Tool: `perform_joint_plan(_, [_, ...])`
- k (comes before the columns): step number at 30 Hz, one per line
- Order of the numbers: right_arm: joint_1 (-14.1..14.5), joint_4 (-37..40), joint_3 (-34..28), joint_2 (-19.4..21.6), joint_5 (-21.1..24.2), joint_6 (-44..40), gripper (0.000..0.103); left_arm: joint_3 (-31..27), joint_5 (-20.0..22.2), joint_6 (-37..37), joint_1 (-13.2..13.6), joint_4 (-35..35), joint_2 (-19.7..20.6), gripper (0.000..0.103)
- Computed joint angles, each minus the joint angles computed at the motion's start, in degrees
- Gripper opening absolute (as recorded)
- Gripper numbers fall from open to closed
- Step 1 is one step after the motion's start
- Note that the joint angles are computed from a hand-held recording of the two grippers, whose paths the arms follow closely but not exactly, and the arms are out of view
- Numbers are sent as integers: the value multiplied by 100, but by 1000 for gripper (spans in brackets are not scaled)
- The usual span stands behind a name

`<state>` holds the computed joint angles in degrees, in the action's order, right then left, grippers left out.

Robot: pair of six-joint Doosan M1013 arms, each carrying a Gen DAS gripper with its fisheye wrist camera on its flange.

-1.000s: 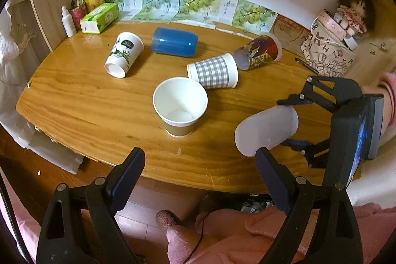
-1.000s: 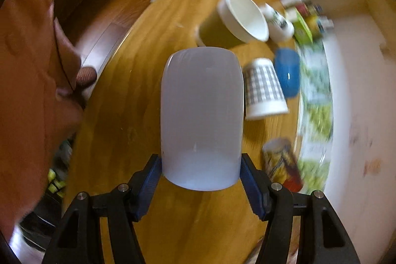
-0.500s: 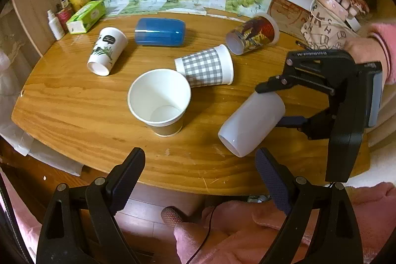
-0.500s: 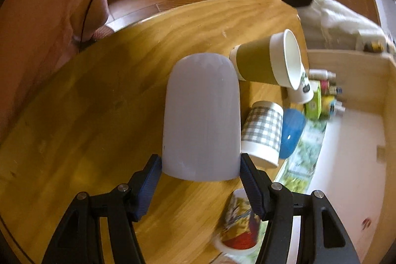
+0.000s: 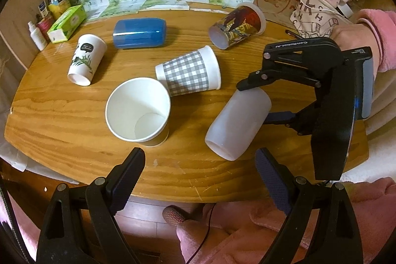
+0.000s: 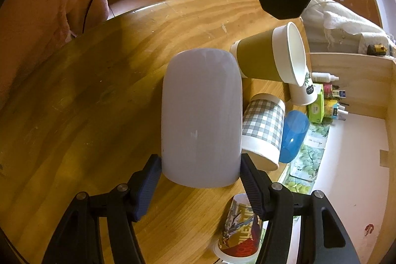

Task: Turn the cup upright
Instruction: 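Lower the frosted cup onto the desk beside the left gripper and open the right gripper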

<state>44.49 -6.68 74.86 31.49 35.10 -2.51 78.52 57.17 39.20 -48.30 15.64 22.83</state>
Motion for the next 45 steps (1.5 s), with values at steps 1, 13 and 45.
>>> perform_joint_plan(1, [-1, -6, 2, -2, 22, 20, 64, -8, -4, 21, 6, -24, 6, 93])
perform_joint_plan(13, [7, -3, -115, 47, 259, 212, 73, -42, -83, 332, 78, -329, 20, 93])
perform_joint_plan(45, [-68, -306, -37, -146, 692, 6286, 78, -1136, 640, 2287, 319, -848, 645, 93])
